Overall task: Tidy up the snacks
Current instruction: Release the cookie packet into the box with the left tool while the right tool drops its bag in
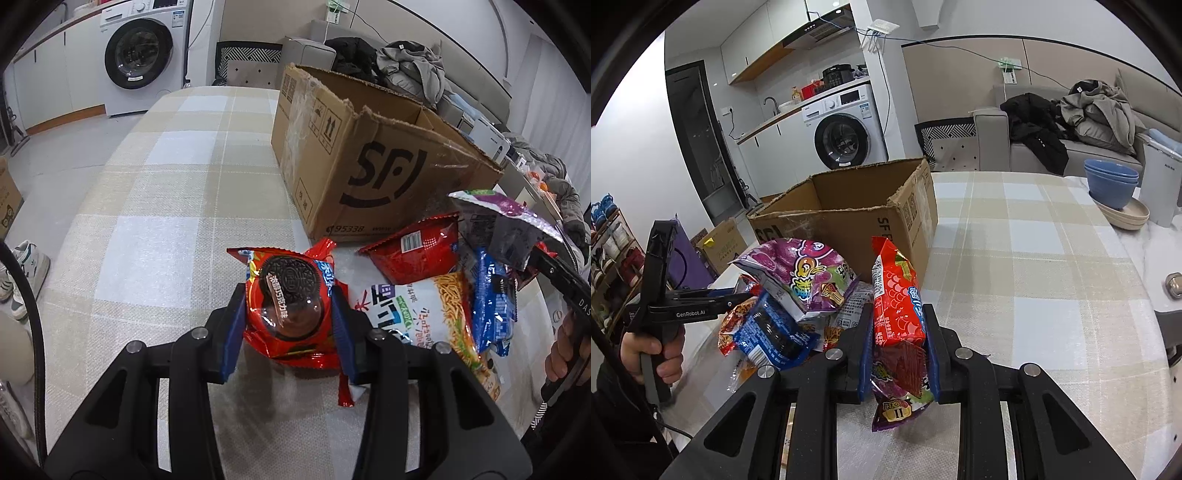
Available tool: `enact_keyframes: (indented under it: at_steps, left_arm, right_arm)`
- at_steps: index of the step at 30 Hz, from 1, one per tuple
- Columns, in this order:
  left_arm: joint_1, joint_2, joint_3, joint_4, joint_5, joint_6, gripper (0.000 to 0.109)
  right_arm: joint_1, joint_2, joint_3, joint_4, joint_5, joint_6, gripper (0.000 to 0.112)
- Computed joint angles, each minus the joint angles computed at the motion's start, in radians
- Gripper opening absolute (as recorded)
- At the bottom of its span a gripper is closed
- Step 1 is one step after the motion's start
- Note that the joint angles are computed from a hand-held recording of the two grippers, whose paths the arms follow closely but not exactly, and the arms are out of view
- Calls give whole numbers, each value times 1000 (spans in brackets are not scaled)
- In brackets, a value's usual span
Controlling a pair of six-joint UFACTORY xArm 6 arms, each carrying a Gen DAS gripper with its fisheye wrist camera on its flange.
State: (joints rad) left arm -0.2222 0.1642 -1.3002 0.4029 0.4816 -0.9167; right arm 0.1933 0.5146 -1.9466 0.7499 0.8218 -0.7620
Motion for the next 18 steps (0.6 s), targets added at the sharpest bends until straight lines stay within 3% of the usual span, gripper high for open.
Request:
enact_keyframes:
  at_steps: [18]
  left_arm:
    - [-37, -154, 73, 159, 28, -170, 40]
  right_arm:
    - [-13, -96, 88, 93, -43, -77, 24]
